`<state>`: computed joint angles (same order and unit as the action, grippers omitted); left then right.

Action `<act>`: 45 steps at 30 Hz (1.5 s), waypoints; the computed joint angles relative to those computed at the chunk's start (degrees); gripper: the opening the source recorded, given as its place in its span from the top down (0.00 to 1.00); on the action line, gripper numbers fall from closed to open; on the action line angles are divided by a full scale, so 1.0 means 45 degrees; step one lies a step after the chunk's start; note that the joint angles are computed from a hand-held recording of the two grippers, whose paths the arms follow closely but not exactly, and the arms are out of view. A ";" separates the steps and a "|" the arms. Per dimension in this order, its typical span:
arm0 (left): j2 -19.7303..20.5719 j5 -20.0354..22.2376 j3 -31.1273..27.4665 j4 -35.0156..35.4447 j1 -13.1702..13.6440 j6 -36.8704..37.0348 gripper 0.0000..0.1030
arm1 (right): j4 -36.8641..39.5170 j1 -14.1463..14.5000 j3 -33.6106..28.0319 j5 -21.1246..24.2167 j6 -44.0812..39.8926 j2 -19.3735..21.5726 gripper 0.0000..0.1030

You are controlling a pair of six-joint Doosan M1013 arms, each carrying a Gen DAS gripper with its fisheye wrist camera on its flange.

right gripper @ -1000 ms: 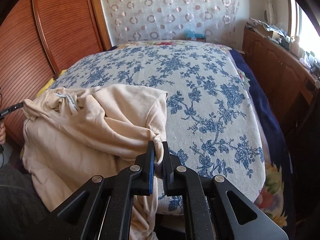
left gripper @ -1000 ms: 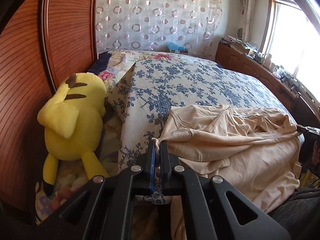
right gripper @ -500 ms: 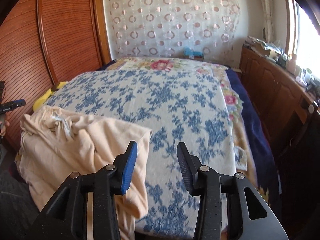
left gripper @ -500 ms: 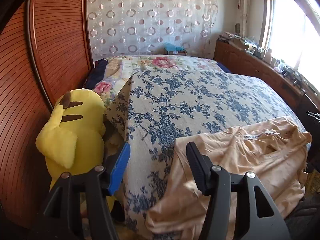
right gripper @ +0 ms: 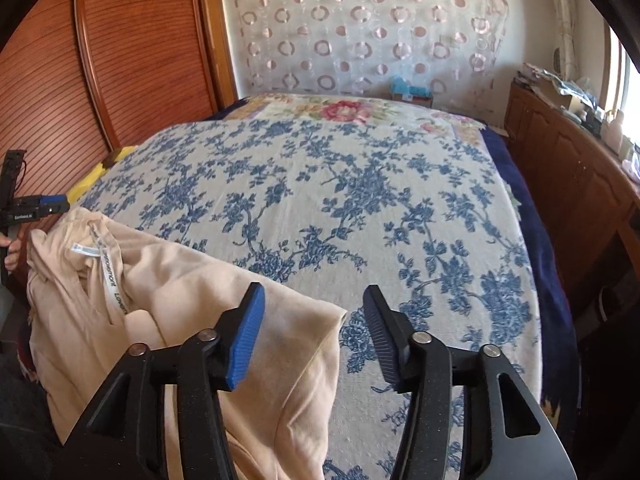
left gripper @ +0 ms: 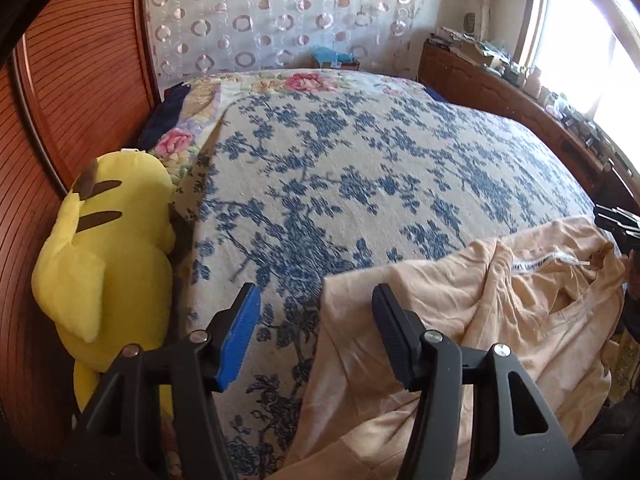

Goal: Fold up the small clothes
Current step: 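Grasp the folded beige shirt's edge with the left tool while the right tool grasps it, then lift the shirt high with both tools, lay it over itself, open both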

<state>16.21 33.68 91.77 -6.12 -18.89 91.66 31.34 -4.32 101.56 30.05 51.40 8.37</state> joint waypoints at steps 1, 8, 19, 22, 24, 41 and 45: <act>0.0032 0.0093 0.0003 0.0044 -0.0037 0.0021 0.44 | -0.0121 0.0007 -0.0066 0.0187 0.0138 0.0089 0.47; 0.0071 0.0075 0.0111 -0.0161 -0.0081 -0.0035 0.45 | -0.1113 0.0035 -0.0193 0.0678 0.1165 0.0298 0.44; 0.0124 0.0480 -0.0071 -0.1586 -0.0048 0.1451 0.80 | -0.0970 0.0097 -0.0251 0.1313 0.1020 0.0357 0.48; 0.0149 0.0797 -0.0223 -0.1661 -0.0157 0.1799 0.98 | -0.0469 0.0090 -0.0344 0.1709 0.0470 0.0398 0.74; -0.0086 0.0436 -0.0097 -0.1655 -0.0281 0.1840 0.99 | 0.0265 0.0003 -0.0366 0.1920 0.0170 0.0397 0.90; -0.3697 -0.4265 0.1035 -0.5795 -0.0421 0.5889 1.00 | 0.5979 -0.0891 0.0245 0.0279 -0.4701 -0.3078 0.94; -0.3944 -0.4865 0.0844 -0.7149 -0.0278 0.7380 1.00 | 0.6608 -0.0992 -0.0106 0.0105 -0.5543 -0.3558 0.94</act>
